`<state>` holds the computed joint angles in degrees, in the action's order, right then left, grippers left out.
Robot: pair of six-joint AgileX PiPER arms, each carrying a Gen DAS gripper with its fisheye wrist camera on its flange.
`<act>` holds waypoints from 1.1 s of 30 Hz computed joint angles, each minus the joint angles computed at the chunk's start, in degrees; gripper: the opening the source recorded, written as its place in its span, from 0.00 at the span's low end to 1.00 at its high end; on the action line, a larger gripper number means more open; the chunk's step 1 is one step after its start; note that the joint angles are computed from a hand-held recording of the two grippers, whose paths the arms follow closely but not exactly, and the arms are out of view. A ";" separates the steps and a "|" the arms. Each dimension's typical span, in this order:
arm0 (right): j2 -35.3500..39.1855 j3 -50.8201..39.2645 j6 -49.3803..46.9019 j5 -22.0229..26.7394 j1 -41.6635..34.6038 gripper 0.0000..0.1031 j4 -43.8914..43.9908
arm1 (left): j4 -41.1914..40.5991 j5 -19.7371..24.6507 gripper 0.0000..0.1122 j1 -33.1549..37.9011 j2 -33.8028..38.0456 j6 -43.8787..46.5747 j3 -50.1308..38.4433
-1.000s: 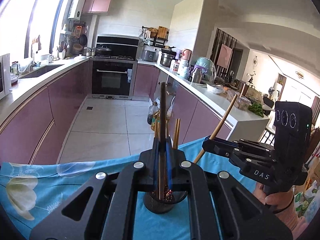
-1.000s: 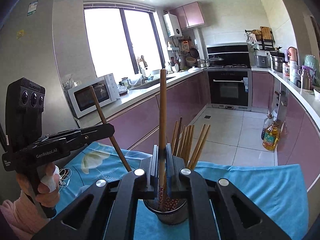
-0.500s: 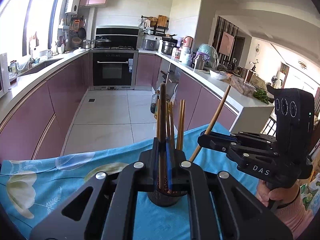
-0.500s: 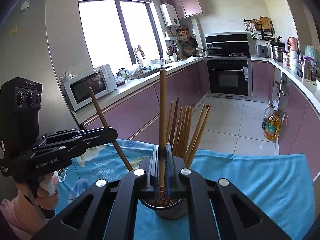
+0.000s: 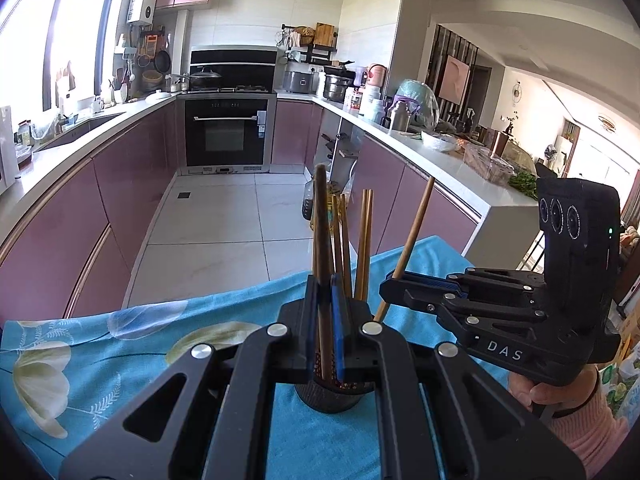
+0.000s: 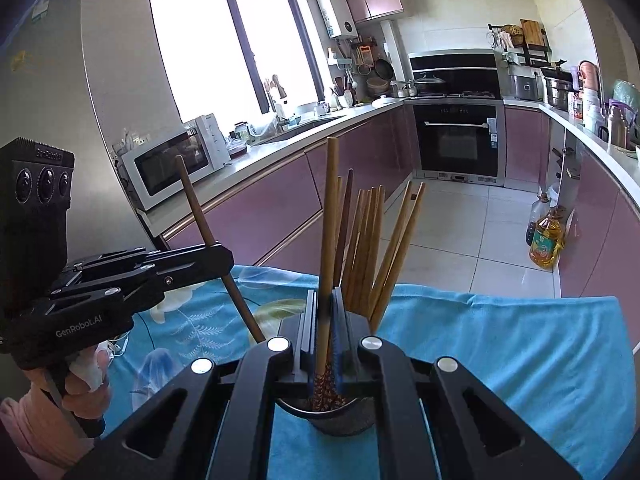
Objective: Organize utensils
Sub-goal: 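Lower both held chopsticks into the black mesh cup with both grippers, then open both grippers to release the chopsticks into the mesh cup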
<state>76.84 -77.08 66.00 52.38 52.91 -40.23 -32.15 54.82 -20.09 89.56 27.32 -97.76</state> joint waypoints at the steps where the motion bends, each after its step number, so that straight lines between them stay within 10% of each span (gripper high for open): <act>1: 0.08 -0.03 -0.15 -0.15 -0.20 0.06 0.23 | -0.18 -0.02 0.06 0.13 -0.11 0.20 0.22; 33: 1.32 1.39 -3.12 -5.79 -6.51 0.06 6.85 | 1.64 1.24 0.06 -2.02 7.79 -2.86 -6.90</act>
<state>78.16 -75.68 62.88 46.59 46.41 -33.38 -30.51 56.06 -22.10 97.35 24.46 -104.66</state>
